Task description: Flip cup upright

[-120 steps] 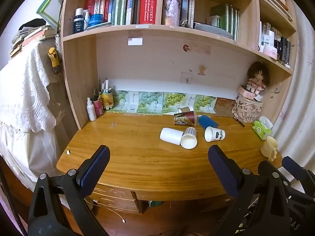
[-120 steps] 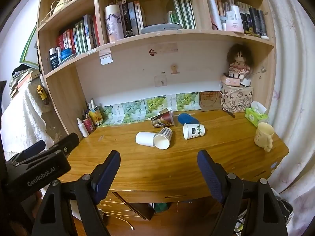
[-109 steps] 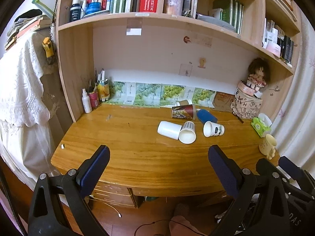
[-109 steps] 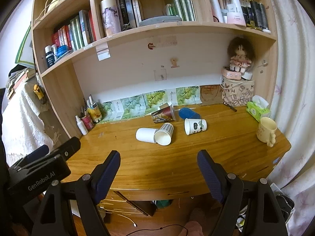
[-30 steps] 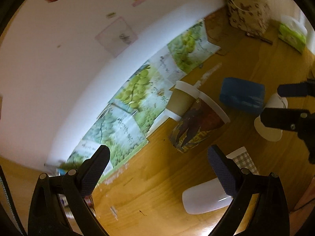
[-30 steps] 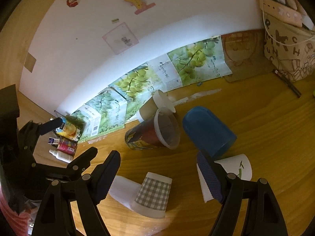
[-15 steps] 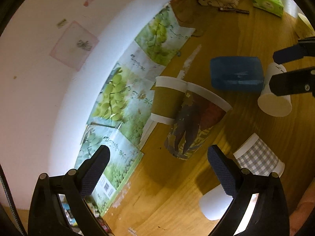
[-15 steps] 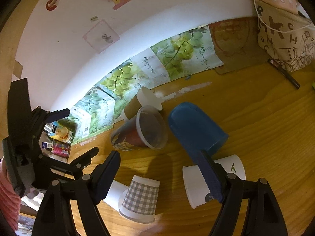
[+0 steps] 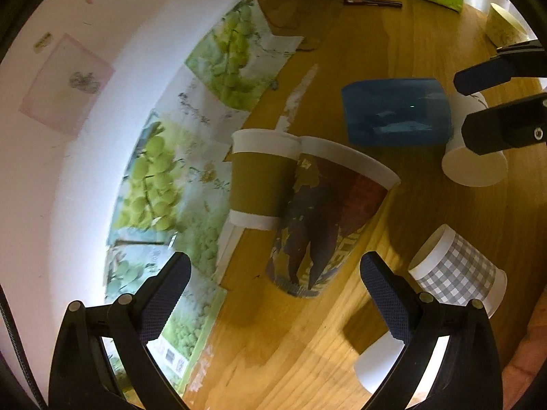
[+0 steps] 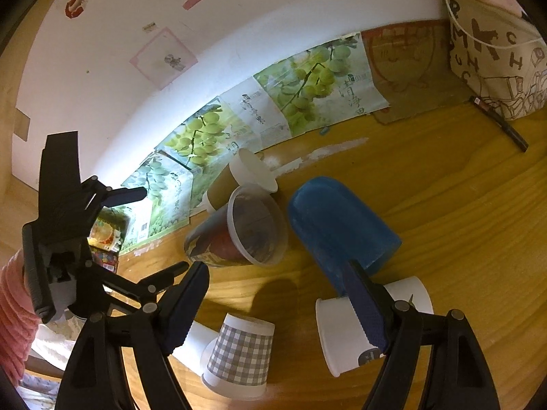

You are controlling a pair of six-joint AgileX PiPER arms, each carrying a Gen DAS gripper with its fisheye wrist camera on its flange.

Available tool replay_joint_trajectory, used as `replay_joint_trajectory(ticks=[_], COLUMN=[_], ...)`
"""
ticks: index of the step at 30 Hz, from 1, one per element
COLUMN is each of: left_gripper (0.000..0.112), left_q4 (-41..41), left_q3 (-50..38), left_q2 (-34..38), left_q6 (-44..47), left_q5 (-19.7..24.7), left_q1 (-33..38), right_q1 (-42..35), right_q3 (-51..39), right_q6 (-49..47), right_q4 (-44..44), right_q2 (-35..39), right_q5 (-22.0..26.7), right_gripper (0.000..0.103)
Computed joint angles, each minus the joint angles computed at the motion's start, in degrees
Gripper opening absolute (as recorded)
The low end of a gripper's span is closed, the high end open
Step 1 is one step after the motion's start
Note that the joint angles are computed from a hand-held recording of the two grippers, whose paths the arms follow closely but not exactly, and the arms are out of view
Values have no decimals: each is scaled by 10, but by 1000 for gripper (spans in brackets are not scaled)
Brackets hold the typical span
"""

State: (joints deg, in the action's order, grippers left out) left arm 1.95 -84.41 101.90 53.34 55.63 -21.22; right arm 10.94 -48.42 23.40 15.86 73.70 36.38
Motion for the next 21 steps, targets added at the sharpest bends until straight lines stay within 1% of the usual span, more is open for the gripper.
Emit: replay_joint_trajectory(ticks=[2, 8, 12, 16, 19, 21], left_gripper=[99, 99, 95, 93, 88, 87], left_q4=[-15, -43, -45, -49, -51, -49], left_q3=[-11, -22, -42, -51, -59, -66], left_q2=[12, 35, 58, 71, 82, 89], left_q6=[14, 44, 48, 52, 55, 54], left_q5=[13, 22, 35, 39, 47, 56], left_q1=[3, 4, 2, 1, -1, -3], right_q1=[-1, -5, -9, -12, -15, -17], right_q3=[0, -1, -2, -1, 1, 3], right_q6=[-2, 1, 8, 17, 19, 21], right_q4=[4, 5, 1, -5, -5, -6], right_q2=[4, 10, 14, 14, 14, 13], right_q5=[-2, -8, -10, -9, -10, -10], right_gripper=[81, 81, 81, 81, 81, 81])
